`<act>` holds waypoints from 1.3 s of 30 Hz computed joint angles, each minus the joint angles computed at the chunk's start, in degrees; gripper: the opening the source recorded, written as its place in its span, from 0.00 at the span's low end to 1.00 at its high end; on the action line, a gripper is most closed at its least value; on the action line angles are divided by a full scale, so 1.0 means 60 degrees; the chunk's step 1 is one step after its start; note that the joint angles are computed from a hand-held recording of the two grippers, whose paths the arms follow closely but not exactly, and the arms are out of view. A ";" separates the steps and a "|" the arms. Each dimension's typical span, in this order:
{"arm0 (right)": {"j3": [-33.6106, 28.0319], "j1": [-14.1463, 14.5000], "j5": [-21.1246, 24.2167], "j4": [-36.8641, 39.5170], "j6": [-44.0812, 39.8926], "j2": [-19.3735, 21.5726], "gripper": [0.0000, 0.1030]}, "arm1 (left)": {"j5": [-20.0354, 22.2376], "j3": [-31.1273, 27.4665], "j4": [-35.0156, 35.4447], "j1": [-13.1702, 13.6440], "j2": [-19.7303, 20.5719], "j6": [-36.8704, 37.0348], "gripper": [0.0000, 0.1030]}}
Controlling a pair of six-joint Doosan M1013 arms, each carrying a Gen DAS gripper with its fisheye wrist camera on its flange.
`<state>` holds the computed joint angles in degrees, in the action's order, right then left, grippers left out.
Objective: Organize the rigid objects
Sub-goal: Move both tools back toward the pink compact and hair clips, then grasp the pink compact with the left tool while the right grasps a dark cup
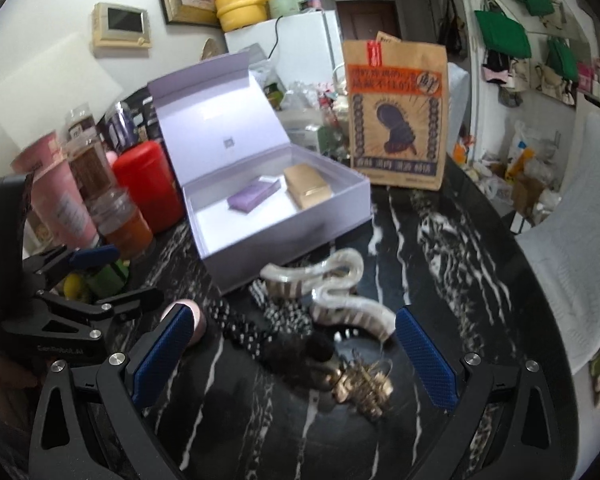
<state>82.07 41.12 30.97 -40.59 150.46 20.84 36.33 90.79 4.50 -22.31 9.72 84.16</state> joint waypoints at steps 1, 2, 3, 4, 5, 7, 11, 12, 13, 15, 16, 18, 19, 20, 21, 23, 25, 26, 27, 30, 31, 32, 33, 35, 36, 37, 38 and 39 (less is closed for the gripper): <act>0.0008 0.0010 0.0039 0.0113 -0.0161 0.0029 0.99 | 0.0031 0.0039 -0.0052 -0.0003 0.0008 0.0081 0.97; 0.0009 0.0011 0.0055 0.0234 -0.0310 0.0053 0.99 | 0.0071 0.0067 -0.0061 -0.0009 0.0018 0.0149 0.97; 0.0031 0.0012 0.0045 0.0373 -0.0463 0.0074 0.99 | 0.0097 0.0097 -0.0018 -0.0024 0.0027 0.0165 0.97; 0.0069 0.0010 0.0001 0.0427 -0.0523 0.0077 0.99 | 0.0109 0.0129 0.0026 -0.0037 0.0034 0.0162 0.97; 0.0111 0.0016 -0.0037 0.0468 -0.0574 0.0085 0.99 | 0.0139 0.0148 0.0056 -0.0042 0.0047 0.0141 0.97; 0.0143 0.0025 -0.0005 0.0526 -0.0632 0.0109 0.99 | 0.0188 0.0175 -0.0088 -0.0011 0.0078 0.0190 0.97; 0.0255 0.0048 -0.0050 0.0275 -0.0348 0.0116 0.98 | 0.0254 0.0216 -0.0604 0.0092 0.0150 0.0428 0.97; 0.0268 0.0054 -0.0062 0.0210 -0.0318 0.0121 0.98 | 0.0237 0.0235 -0.0654 0.0099 0.0162 0.0484 0.97; 0.0271 0.0063 -0.0054 0.0135 -0.0288 0.0134 0.97 | 0.0162 0.0267 -0.0672 0.0095 0.0167 0.0550 0.97; 0.0258 0.0056 -0.0086 0.0183 -0.0380 0.0157 0.95 | 0.0115 0.0281 -0.0695 0.0098 0.0189 0.0603 0.97; 0.0261 0.0038 -0.0147 0.0272 -0.0438 0.0160 0.94 | 0.0133 0.0267 -0.0753 0.0110 0.0213 0.0638 0.97; 0.0265 -0.0024 -0.0289 0.0601 -0.0639 0.0170 0.94 | 0.0154 0.0237 -0.0858 0.0148 0.0260 0.0651 0.97; 0.0249 -0.0052 -0.0317 0.0790 -0.0792 0.0189 0.92 | 0.0162 0.0219 -0.0925 0.0175 0.0284 0.0616 0.97; 0.0233 -0.0063 -0.0315 0.0878 -0.0875 0.0209 0.90 | 0.0128 0.0227 -0.1005 0.0200 0.0291 0.0594 0.96; 0.0209 -0.0077 -0.0298 0.0961 -0.0959 0.0234 0.88 | 0.0077 0.0239 -0.1100 0.0230 0.0296 0.0584 0.96; 0.0163 -0.0094 -0.0270 0.1048 -0.1051 0.0277 0.86 | -0.0036 0.0275 -0.1280 0.0278 0.0301 0.0653 0.96; 0.0100 -0.0099 -0.0206 0.1186 -0.1255 0.0326 0.85 | 0.0013 0.0260 -0.1191 0.0278 0.0341 0.0621 0.96; 0.0042 -0.0070 -0.0076 0.1075 -0.1320 0.0361 0.84 | 0.0013 0.0264 -0.1143 0.0277 0.0351 0.0602 0.96; -0.0014 -0.0059 0.0014 0.1102 -0.1473 0.0393 0.81 | 0.0016 0.0270 -0.1129 0.0280 0.0361 0.0601 0.94; -0.0093 -0.0053 0.0101 0.1194 -0.1762 0.0465 0.79 | 0.0109 0.0231 -0.1335 0.0329 0.0429 0.0722 0.84; -0.0147 -0.0045 0.0166 0.1170 -0.1828 0.0510 0.79 | 0.0184 0.0211 -0.1391 0.0337 0.0459 0.0745 0.82; -0.0190 -0.0037 0.0218 0.1142 -0.1879 0.0545 0.79 | 0.0284 0.0174 -0.1411 0.0340 0.0498 0.0760 0.82; -0.0227 -0.0033 0.0244 0.1128 -0.1931 0.0580 0.79 | 0.0334 0.0153 -0.1430 0.0340 0.0522 0.0775 0.82; -0.0340 -0.0019 0.0372 0.1094 -0.2002 0.0678 0.77 | 0.0340 0.0174 -0.1439 0.0321 0.0524 0.0802 0.82; -0.0396 -0.0019 0.0441 0.1155 -0.2100 0.0720 0.73 | 0.0320 0.0192 -0.1346 0.0293 0.0518 0.0767 0.82; -0.0463 -0.0012 0.0539 0.1213 -0.2215 0.0771 0.69 | 0.0278 0.0220 -0.1139 0.0244 0.0508 0.0672 0.82; -0.0503 0.0009 0.0627 0.1143 -0.2254 0.0802 0.67 | 0.0266 0.0233 -0.0953 0.0199 0.0509 0.0593 0.82; -0.0524 0.0036 0.0686 0.1052 -0.2253 0.0818 0.64 | 0.0294 0.0231 -0.0842 0.0165 0.0522 0.0574 0.82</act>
